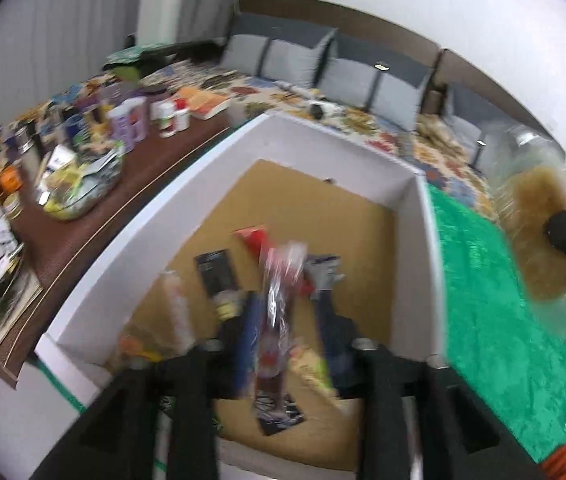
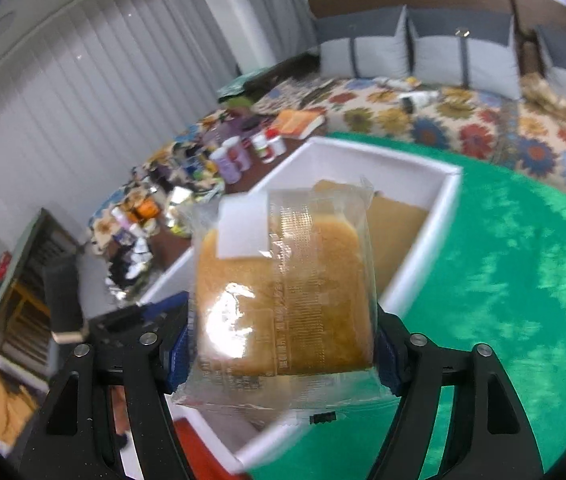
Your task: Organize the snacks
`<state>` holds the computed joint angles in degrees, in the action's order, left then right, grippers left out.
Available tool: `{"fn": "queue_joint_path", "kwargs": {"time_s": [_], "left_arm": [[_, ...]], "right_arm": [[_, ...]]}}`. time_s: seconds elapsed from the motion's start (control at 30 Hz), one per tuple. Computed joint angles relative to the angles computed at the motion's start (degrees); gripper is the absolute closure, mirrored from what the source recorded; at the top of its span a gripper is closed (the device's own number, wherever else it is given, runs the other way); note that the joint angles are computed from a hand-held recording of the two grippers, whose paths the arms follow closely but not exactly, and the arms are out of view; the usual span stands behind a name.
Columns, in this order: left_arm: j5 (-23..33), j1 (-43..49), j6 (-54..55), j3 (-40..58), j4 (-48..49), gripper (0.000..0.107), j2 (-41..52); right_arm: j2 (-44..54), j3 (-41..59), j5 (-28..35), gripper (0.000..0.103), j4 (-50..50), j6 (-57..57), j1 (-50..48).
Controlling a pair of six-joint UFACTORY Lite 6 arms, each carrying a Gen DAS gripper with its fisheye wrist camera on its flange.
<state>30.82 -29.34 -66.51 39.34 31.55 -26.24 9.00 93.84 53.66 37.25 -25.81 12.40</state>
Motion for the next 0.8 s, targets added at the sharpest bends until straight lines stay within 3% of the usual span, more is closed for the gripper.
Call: {"fn": "queue_joint_path", "kwargs": {"time_s": [0.03, 0.07, 0.23, 0.3, 0.47, 0.7, 0.8], "left_arm": [[0.1, 0.71, -0.99, -0.59, 0.73, 0.036, 0.24], [1.01, 0.09, -4.07, -1.59, 3.12, 0.027, -0.52], [6.54, -3.47, -8.68, -2.69, 7.96, 0.025, -2.5], [11.15, -7.21, -11.95, -1.08, 11.44, 0.023, -1.83], [27.17, -20.81, -22.82, 4.23, 21.99, 0.004, -0.8], [45.31, -31.38, -31.16, 11.01, 24.99, 0.004, 1.32], [47.06, -33.05, -32.09, 11.48, 23.62, 0.004, 0.78]], "right_arm": [[1.42, 0.61, -0.82, 0.026, -1.85, 1.92, 2.15], [2.19, 1.19, -1.12, 0.026, -3.6, 3.51, 3.52], [1.95, 0.38, -1.23, 0.025, -5.22, 4.12, 4.16], [0.55, -0.28, -2.42, 0.024, -6.74, 4.2, 3.82], [-1.75, -1.42, -2.99, 0.024, -8.43, 3.6, 2.59], [-7.32, -7.84, -5.77, 0.024, -12.95, 3.12, 3.74], [-8.52, -9.78, -6.8, 0.024, -14.02, 3.92, 3.71]]}}
